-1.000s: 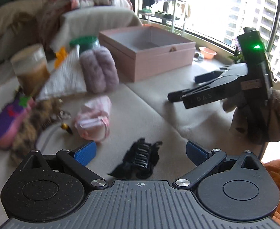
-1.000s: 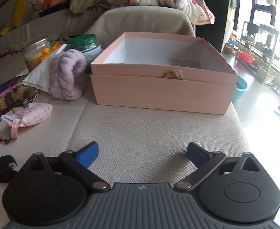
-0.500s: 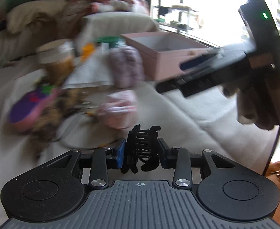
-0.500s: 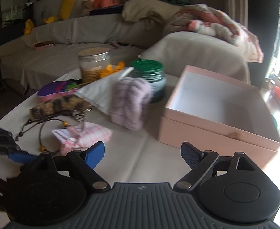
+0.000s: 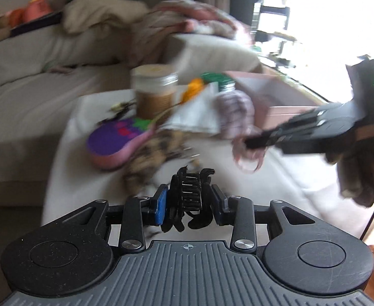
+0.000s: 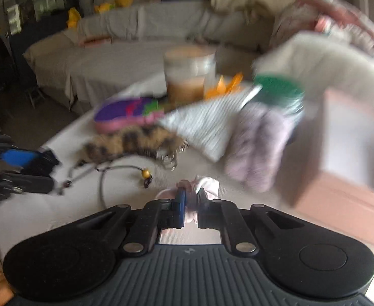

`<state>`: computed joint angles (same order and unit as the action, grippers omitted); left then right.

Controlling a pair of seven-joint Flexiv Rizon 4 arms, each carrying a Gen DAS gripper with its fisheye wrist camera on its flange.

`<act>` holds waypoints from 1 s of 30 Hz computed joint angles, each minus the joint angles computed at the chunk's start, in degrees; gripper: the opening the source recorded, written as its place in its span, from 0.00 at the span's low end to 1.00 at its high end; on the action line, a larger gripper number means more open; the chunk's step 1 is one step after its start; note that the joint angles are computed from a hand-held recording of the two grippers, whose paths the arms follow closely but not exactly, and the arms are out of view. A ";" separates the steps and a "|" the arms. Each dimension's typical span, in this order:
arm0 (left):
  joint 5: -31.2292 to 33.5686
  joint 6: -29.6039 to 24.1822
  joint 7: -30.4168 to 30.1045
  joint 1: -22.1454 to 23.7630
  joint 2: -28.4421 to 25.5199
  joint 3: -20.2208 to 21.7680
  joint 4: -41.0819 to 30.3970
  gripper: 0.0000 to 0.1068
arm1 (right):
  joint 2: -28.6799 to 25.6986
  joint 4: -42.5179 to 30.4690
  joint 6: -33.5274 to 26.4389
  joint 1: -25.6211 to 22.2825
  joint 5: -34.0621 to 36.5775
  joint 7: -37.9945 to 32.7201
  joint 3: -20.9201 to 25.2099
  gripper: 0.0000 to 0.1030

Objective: Organize soft objects
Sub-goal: 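Carry the clip into the pink box with left tool while right drops the gingham pouch in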

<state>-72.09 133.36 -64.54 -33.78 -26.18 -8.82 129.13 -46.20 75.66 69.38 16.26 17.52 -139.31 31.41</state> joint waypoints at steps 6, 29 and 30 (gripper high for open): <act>14.30 -2.67 5.24 12.30 -1.51 -9.19 -8.82 0.37 | 7.28 6.85 8.55 -11.49 7.99 -6.75 5.76 0.08; 32.41 -20.02 -8.08 20.45 -12.34 1.77 -30.50 0.39 | -11.65 -27.58 -0.18 2.90 -7.44 24.33 -12.56 0.39; 29.29 -17.28 -4.76 21.48 -10.72 0.87 -27.48 0.39 | -11.31 -26.32 1.15 3.21 -7.79 24.02 -12.64 0.41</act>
